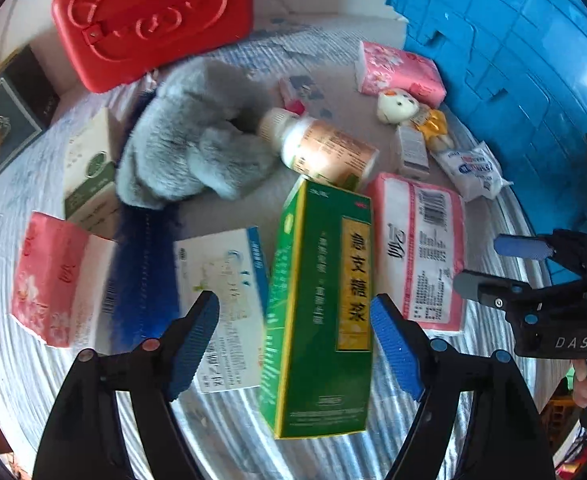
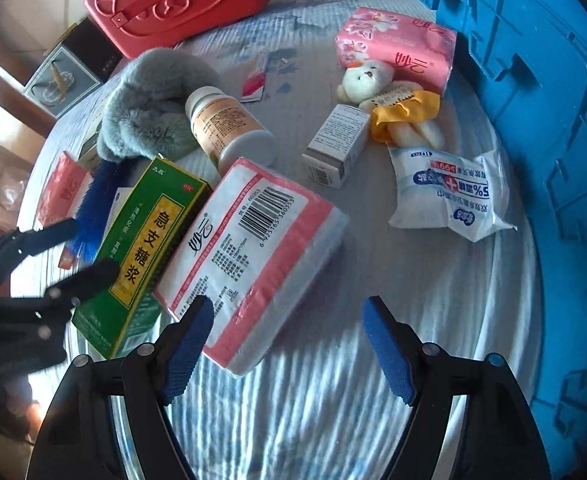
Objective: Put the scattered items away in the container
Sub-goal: 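Grasp the white-pink tissue roll pack with the right tool while the left tool grasps the green syrup box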
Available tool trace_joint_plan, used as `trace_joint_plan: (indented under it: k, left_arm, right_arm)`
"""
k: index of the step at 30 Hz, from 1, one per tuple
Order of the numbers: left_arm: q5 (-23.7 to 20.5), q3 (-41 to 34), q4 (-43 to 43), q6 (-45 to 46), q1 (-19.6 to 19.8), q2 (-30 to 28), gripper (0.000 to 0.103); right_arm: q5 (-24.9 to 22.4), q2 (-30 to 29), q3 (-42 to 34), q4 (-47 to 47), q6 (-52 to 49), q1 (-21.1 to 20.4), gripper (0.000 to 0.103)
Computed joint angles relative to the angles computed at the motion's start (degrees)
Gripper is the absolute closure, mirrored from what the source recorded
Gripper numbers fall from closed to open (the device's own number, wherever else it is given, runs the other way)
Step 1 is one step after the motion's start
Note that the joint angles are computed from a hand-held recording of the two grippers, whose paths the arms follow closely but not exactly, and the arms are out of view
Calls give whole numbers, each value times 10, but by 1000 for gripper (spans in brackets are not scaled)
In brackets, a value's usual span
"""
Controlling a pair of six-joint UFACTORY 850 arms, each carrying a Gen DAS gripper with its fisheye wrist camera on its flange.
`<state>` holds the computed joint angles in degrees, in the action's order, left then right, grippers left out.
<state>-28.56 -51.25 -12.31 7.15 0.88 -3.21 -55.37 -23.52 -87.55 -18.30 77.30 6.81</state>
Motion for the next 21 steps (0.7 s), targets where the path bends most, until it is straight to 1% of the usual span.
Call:
trace_joint_plan:
  k: [1,2,3,4,5,6,7,8,9,10,11,12,13,15,16,18,19,21]
  left_arm:
    - [0,2,22,-19,-12,-7,25]
    - [2,4,64,-57,-24,-15,25]
    - [11,12,82,-80,-28,-15,23]
    - [25,21,77,-88,-25,-8,23]
    - [31,26,91,-118,-19,-4,26]
    - [34,30,129,-170,-14,-1,34]
    - [37,35,172,-225,-8,1,39]
    - [33,36,196,-256,1,0,42]
    - [27,37,196,-262,13,-3,43]
    - [26,38,172,-245,23,-5,43]
    - [28,41,128,-205,34,-3,43]
    - [28,42,108,-187,38,0,43]
    - [29,43,94,-171,37,2,43]
    - [28,42,53,-131,33,5,43]
    - [28,42,42,-123,28,4,43]
    - [23,40,34,-117,18,7,44]
    - [22,40,39,-120,15,11,44]
    - [21,37,83,-157,8,18,43]
  right_arm:
    - [1,2,3,0,2,-1,22]
    - [1,3,4,0,5,-2,22]
    - [1,4,5,0,8,-4,20]
    - [2,3,4,0,9,-6,19]
    - [3,0,1,1,10,-8,18]
    - [4,-3,-4,3,8,-10,16]
    - [6,-8,-10,5,6,-12,14]
    - [11,-15,-18,8,3,-14,14]
    - [14,-24,-27,12,-3,-16,14]
    - [16,-34,-38,15,-5,-17,13]
    - [22,-43,-47,18,-5,-19,12]
    - [23,-54,-57,23,-6,-21,4]
    - [19,-67,-69,25,-10,-23,0]
    - [-2,-91,-93,30,-25,-26,0]
    - [1,-95,-93,36,-37,-27,1]
    - [10,-90,-83,37,-57,-26,2]
    - [3,-88,-81,36,-68,-25,3]
    - [-26,-85,-86,23,-69,-25,3]
